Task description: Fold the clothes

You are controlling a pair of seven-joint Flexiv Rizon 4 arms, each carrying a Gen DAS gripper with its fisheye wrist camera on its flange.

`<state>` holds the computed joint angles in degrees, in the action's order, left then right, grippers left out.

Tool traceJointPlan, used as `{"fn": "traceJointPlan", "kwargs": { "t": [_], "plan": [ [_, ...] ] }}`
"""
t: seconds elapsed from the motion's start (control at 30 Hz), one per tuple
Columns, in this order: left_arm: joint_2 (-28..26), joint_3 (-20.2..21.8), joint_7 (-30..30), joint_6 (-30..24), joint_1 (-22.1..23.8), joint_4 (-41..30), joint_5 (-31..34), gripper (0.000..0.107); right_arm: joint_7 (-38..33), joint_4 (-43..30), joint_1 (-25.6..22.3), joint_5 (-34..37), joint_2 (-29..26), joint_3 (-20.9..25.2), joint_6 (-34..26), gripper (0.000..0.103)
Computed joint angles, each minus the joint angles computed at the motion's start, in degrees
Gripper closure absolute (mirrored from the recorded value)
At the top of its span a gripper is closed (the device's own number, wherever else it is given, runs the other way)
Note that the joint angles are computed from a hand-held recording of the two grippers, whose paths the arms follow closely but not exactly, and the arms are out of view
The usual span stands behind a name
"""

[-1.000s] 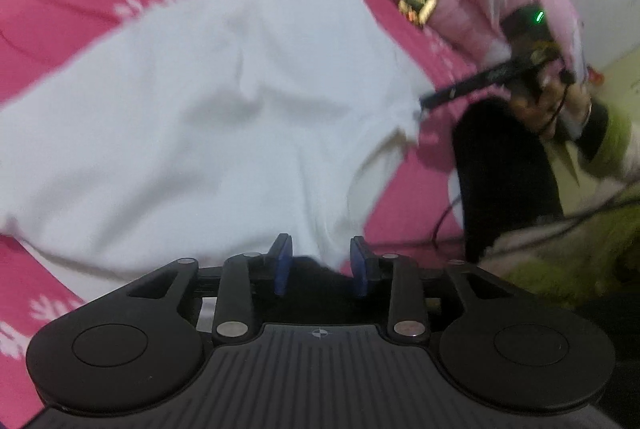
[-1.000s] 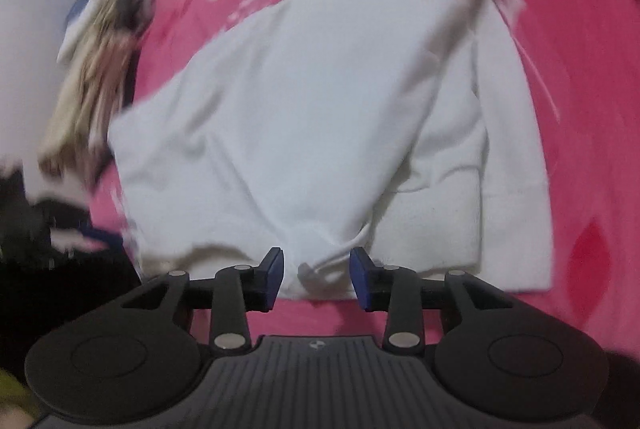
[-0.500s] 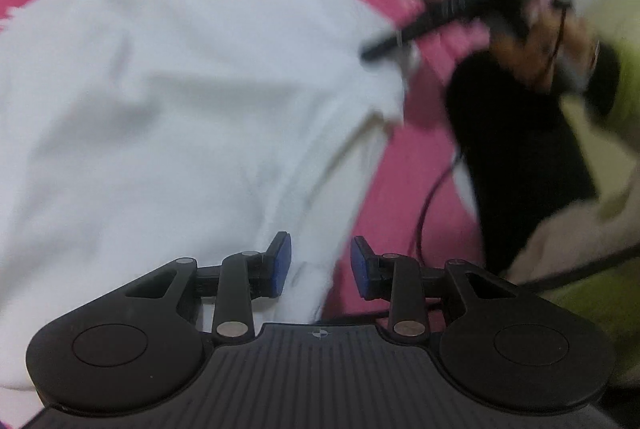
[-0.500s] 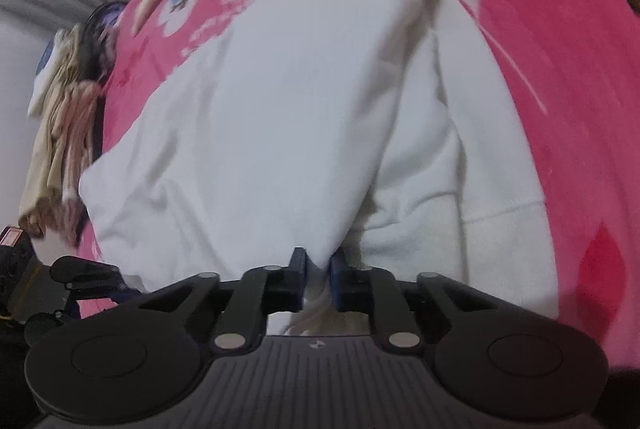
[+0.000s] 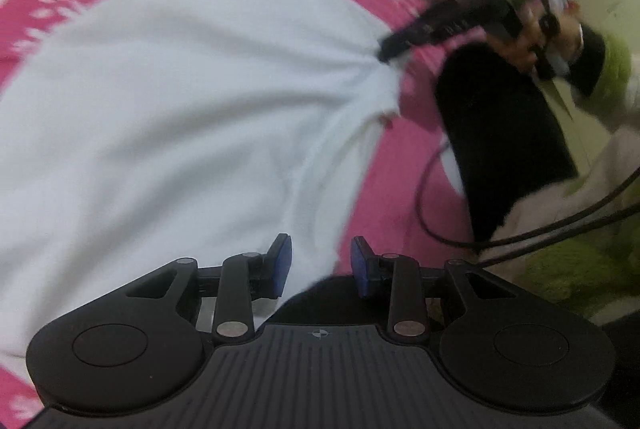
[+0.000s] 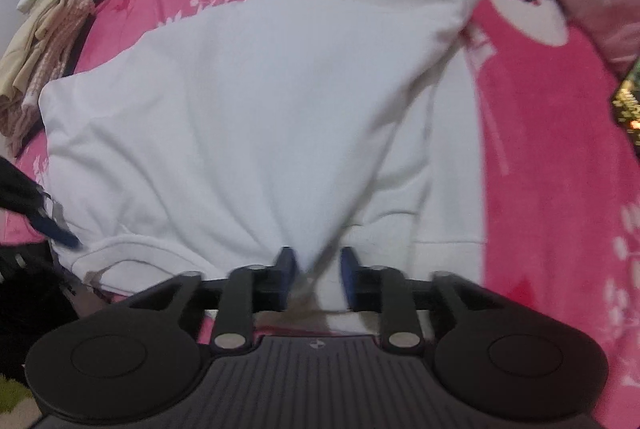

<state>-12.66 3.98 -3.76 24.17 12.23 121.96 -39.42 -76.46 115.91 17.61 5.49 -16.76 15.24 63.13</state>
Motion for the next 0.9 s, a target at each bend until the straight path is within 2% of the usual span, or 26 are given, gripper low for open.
{"fn": "traceJointPlan", "kwargs": {
  "t": [0.1,0.17,0.27,0.4,0.53,0.6,0.63,0.67,0.7,0.77,0.8,0.83,0.9],
  "plan": [
    [-0.9,-0.9,-1.0,2.6,-0.4,-0.6,-4.5,0.075,0.3,1.3,-0.9,-0.2,1.3,-1.3,4.5,0.072],
    [-2.2,-2.2,-2.6,4.9,-1.6,-0.5,-7.1,0.075,2.6,0.8,-0.4,-2.2,0.1,-2.9,8.7,0.072],
    [-4.4,-4.0,-4.1,8.0,-3.8,0.3,-9.2,0.075,3.4,-1.7,-0.2,-5.1,-3.7,-4.0,15.7,0.073],
    [-5.4,-4.6,-5.9,9.5,-5.3,2.1,-8.3,0.075,3.4,-6.0,1.3,-11.1,-10.2,-6.0,24.2,0.075],
    [-4.4,-4.9,-3.6,11.8,-5.8,4.4,-10.3,0.075,5.3,-9.4,3.9,-17.2,-16.2,-10.7,30.4,0.075],
    [-4.8,-4.8,-4.4,10.8,-5.3,4.1,-10.6,0.075,3.6,-11.8,0.8,-17.8,-18.6,-7.3,25.2,0.075],
    [-5.3,-4.9,-4.9,10.4,-5.3,3.9,-11.0,0.075,2.8,-13.1,-1.8,-17.8,-19.6,-4.1,19.8,0.076],
    [-5.6,-4.9,-5.4,9.7,-5.0,3.6,-11.3,0.075,1.8,-13.0,-2.9,-17.6,-19.5,-2.8,18.1,0.076],
    [-5.9,-4.9,-5.6,9.3,-4.8,3.4,-11.4,0.075,1.0,-11.8,-2.7,-17.6,-19.0,-3.1,19.4,0.076],
    [-6.4,-4.9,-5.7,8.5,-4.4,3.0,-11.5,0.075,0.8,-11.9,-2.2,-18.3,-17.3,-3.7,16.1,0.076],
    [-6.5,-4.9,-5.6,8.4,-4.4,2.9,-11.6,0.075,-0.1,-12.9,-3.4,-16.7,-17.0,-2.0,15.7,0.075],
    [-6.5,-4.9,-5.4,8.4,-4.3,3.0,-11.8,0.075,-1.9,-14.0,-5.0,-14.1,-17.1,0.2,16.8,0.075],
    [-6.1,-5.1,-4.7,9.1,-4.5,3.8,-12.5,0.075,-1.2,-16.0,-4.4,-13.6,-18.0,-0.6,20.5,0.076]
  ]
}}
